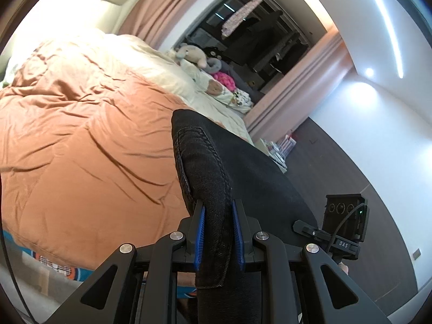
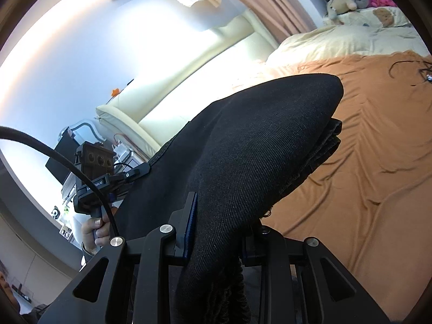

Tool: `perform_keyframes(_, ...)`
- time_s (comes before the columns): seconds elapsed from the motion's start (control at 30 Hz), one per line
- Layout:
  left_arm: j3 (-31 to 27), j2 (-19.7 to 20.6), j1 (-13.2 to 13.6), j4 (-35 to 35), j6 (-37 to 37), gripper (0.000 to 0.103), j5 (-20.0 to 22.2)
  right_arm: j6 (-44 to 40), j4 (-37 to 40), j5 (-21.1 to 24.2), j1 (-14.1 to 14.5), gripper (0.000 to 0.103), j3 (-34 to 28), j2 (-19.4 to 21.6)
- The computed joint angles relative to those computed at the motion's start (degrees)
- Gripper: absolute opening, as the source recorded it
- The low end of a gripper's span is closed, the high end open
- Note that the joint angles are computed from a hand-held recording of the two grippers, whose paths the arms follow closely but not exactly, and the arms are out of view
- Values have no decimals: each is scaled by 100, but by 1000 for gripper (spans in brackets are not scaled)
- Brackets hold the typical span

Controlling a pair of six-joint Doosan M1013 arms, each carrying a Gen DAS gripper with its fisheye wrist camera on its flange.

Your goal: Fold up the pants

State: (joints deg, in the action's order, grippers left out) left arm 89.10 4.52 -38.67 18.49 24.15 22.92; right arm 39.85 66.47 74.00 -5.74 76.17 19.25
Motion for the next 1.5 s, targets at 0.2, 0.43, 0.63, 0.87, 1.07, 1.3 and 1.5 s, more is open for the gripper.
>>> perform_keyframes(0.2,222,-88,221,256,-409,19,-10,108,-112,-19,271,23,-393,352)
perform_keyframes(0.43,483,-118,600,-339,123,19,-141,327,-366,-5,571,23,-1022,839)
perform_keyframes(0.63,785,-196,961,-975,688,19,-296,580,-562,-37,896,23,-1537,1217)
perform_keyframes(0.87,1100,-286,1334,-1243,917,19,-353,880,-862,-81,1300,23,-2146,1662)
perform_keyframes(1.07,1371,-335,1725,-1793,1444,18,-460,1236,-1088,-15,1615,23,-2787,2100)
perform_keyframes(1.3,1506,-330,2288,-2900,2815,18,-461,1660,-1302,72,1980,23,-3683,2649)
perform_keyframes(1.5,1371,-274,2809,-3525,3870,17,-129,2155,-1331,153,2252,23,-4805,3318)
